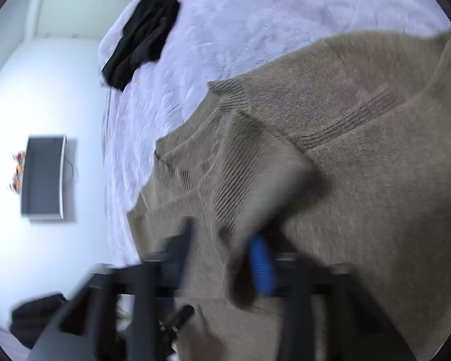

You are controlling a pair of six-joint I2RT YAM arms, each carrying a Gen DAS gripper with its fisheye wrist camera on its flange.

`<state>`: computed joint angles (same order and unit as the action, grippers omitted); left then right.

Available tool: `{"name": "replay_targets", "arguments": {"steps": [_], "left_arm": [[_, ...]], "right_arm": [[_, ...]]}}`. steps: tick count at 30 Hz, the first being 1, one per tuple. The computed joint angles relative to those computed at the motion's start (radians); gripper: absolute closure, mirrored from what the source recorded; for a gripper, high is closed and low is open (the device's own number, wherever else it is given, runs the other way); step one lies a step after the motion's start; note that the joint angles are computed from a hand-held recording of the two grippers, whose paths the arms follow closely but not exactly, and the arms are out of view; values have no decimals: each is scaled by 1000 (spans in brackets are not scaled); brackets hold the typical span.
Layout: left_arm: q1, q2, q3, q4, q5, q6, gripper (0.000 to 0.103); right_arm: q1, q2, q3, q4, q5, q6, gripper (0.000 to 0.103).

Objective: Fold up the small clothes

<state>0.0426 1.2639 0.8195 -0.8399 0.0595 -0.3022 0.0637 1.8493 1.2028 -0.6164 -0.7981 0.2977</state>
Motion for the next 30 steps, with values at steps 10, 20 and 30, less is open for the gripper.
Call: {"name": "replay_targets", "arguments": {"steps": [10,20,30], "left_arm": [[96,-173,-88,-98,22,89,17],[164,-183,-2,-141,85,107,17],[93,142,140,30,-33,95,17]], "right_arm": [[475,-46,75,-46,210,-338,92],[431,-227,-131,-79,322,-311,42],[-359,-225,-214,-306,93,-397,42]]}}
